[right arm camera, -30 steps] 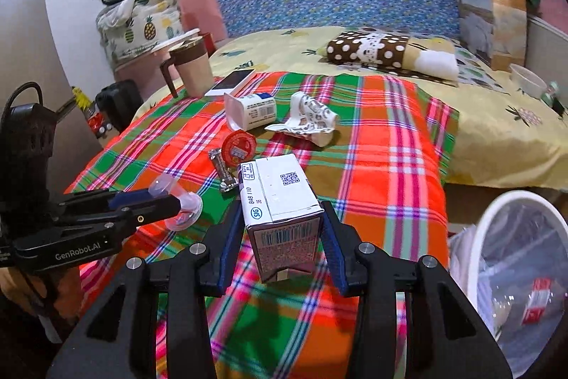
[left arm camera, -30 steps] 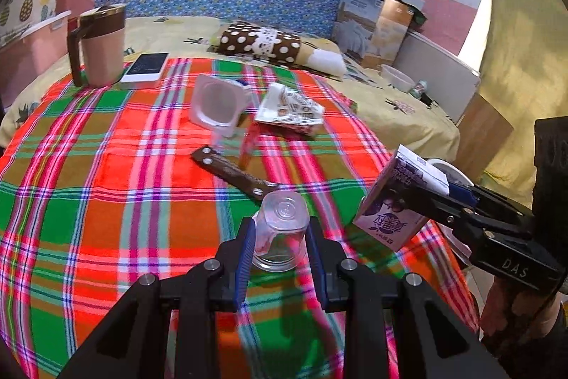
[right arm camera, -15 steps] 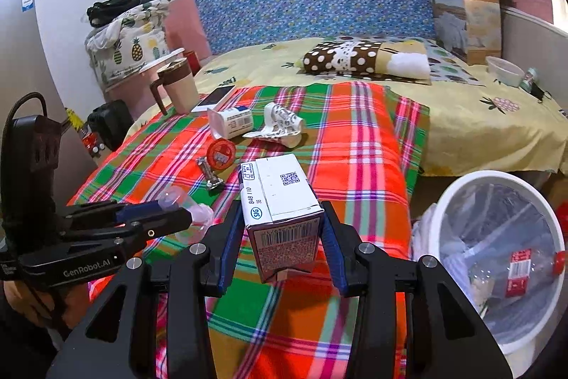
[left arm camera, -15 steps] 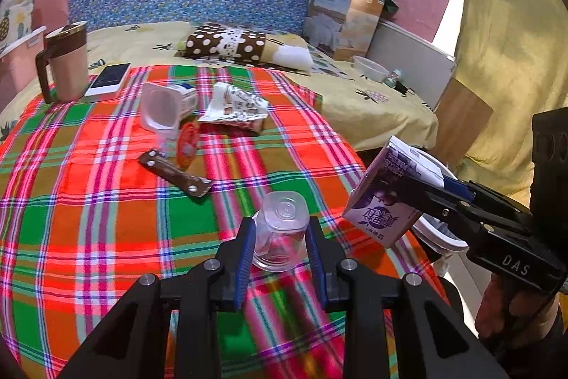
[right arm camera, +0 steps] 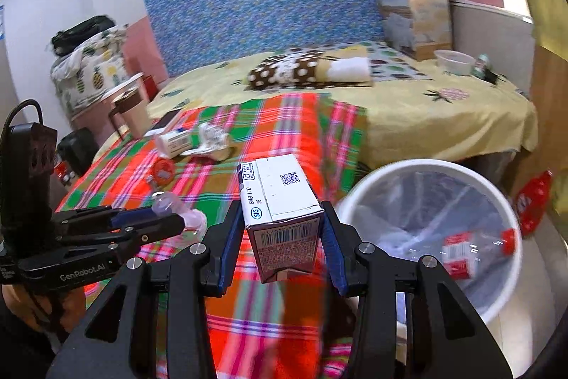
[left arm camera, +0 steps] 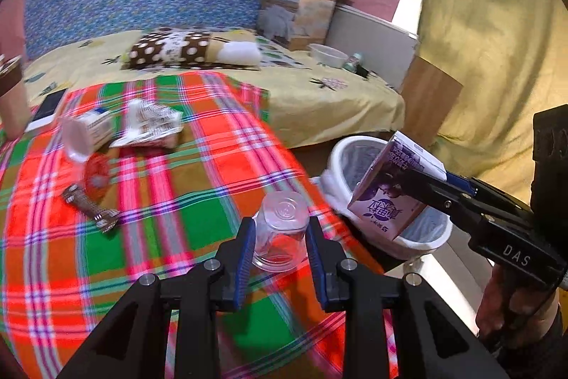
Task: Collect trash
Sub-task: 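Carry the milk carton and plastic cup over the white bin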
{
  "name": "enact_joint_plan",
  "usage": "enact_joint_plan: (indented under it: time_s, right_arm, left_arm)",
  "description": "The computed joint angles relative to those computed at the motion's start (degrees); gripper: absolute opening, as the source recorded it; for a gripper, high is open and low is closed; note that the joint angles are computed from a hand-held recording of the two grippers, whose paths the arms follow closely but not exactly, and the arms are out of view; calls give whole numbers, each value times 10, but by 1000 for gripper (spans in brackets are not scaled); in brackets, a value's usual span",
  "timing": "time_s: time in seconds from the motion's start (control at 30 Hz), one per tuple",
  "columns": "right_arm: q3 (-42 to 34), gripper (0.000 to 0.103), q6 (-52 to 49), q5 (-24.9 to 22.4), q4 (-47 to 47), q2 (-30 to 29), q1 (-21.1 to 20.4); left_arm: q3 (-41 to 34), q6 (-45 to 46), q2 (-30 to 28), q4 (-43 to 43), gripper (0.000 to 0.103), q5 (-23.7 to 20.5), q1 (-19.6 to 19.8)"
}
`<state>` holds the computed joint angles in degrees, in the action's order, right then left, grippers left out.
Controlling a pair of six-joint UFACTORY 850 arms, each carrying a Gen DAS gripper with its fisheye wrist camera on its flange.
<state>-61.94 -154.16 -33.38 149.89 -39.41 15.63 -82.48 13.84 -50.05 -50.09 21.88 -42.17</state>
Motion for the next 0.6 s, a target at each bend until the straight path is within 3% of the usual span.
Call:
enact_joint_plan:
  time_s: [0.47,0.6]
  right_arm:
    - [15,44,-40,7,100,1,-53]
    - [10,44,-30,14,99,-6,-62]
  left_arm:
    - [-203,126,-111,-40,29,-95,-4]
    - [-272,216,-151,-112,29,-127,-4]
